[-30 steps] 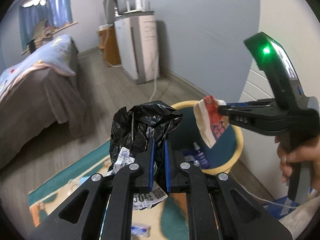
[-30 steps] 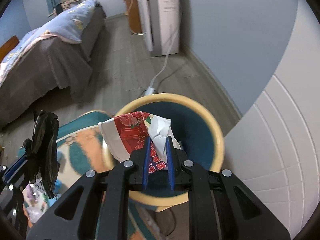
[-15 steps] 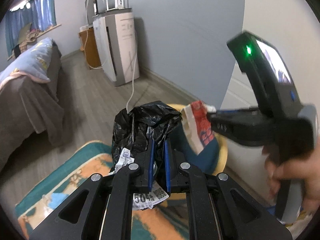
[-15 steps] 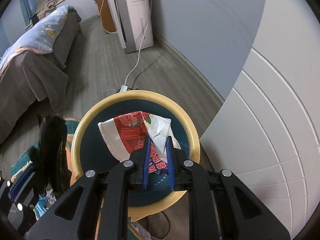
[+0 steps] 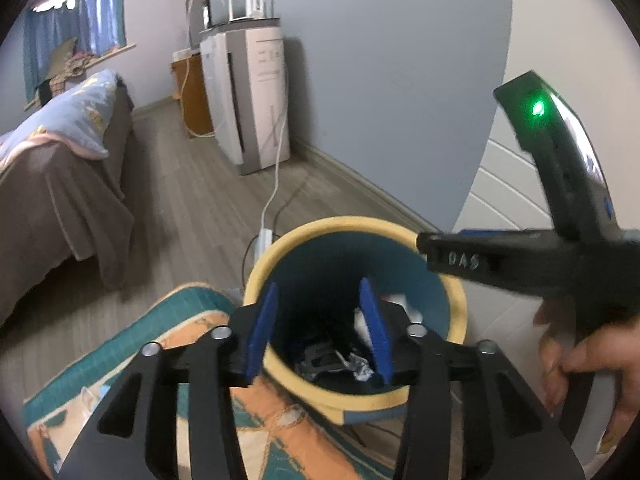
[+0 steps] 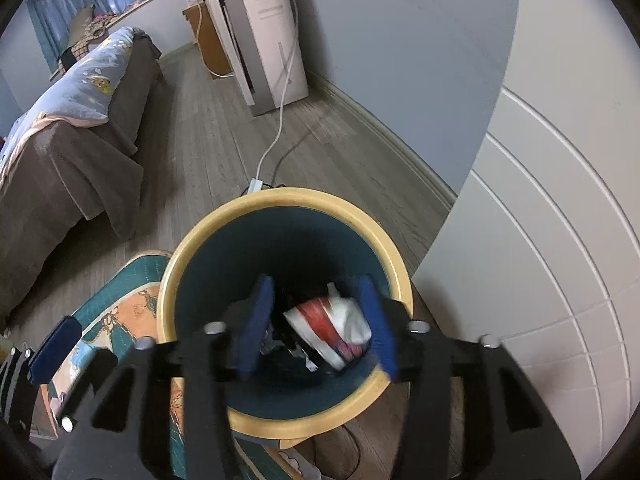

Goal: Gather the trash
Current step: 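Move both tools back above the remaining trash on the cushion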

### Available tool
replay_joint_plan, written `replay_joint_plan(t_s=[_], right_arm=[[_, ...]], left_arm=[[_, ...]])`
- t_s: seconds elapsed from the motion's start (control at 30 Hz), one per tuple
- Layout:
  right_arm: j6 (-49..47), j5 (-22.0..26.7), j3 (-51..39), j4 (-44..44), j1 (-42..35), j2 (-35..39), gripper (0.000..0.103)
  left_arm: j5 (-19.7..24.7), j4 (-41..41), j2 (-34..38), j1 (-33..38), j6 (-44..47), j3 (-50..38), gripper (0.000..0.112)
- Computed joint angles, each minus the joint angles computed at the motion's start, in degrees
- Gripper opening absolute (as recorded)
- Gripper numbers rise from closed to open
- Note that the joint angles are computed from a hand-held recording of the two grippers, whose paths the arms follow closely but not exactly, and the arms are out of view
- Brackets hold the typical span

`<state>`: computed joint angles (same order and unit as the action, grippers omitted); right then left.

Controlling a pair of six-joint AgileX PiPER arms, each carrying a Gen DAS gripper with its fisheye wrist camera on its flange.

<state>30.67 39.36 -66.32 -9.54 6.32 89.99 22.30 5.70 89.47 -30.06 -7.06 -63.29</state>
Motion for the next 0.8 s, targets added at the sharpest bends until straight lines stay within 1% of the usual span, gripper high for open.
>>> replay_joint_plan(t_s=[0.03, 0.07, 0.1, 0.13, 0.17, 0.2, 0.23, 0.33, 0.4, 0.5, 0.67, 0.73, 0.8], right_arm=[[0.0, -0.1, -0.1, -0.3, 0.3, -0.1, 0.058], [0.3, -0.1, -0.2, -0.8, 0.8, -0.1, 0.063], [0.1, -0.3, -0.3, -0.7, 0.9, 0.0, 0.073], [0.0, -0.3, -0.5, -0.6, 1.3, 0.1, 0.081], [-0.2, -0.3, -0.4, -0.5, 1.4, 0.0, 0.085], [-0.2, -0.4, -0.5, -0.6, 1.7, 0.0, 0.093], [0.1, -0.2, -0.8, -0.9, 2.1, 0.1, 0.098], [-0.1, -0.1, -1.7, -1.4, 4.1, 0.1, 0.097], [0.4, 0.5, -2.6, -2.6, 5.9, 0.7, 0.097], [2.6, 2.0, -3.9, -7.0, 9.5, 1.6, 0.097], [6.3, 4.6, -6.4, -12.3, 15.1, 3.1, 0.097], [5.2, 5.7, -8.1, -11.5, 16.6, 4.1, 0.097], [2.8, 6.5, -9.9, -9.3, 18.6, 5.2, 0.097]], left_arm=[[-0.3, -0.8, -0.8, 0.8, 0.7, 1.2, 0.055], [-0.6, -1.3, -1.3, 1.4, 1.0, 2.0, 0.064], [-0.7, -1.6, -2.0, 2.2, 1.4, 2.9, 0.071], [-0.9, -0.9, -2.9, 3.1, 0.7, 4.1, 0.074], [-0.8, 0.5, -3.6, 3.8, -0.8, 4.9, 0.081], [-0.7, 1.3, -3.9, 4.4, -1.6, 5.2, 0.087], [-0.6, 2.0, -4.8, 5.2, -2.3, 6.1, 0.088], [0.7, 3.8, -8.2, 8.7, -3.1, 9.2, 0.092], [1.3, 3.9, -10.3, 11.6, -1.7, 10.5, 0.093], [2.3, 1.8, -13.1, 17.8, 3.0, 12.2, 0.095], [6.3, -7.4, -15.8, 31.4, 15.1, 12.5, 0.096], [7.2, -9.1, -16.8, 36.1, 18.3, 12.6, 0.097], [8.4, -8.8, -17.5, 40.2, 20.1, 12.5, 0.098]])
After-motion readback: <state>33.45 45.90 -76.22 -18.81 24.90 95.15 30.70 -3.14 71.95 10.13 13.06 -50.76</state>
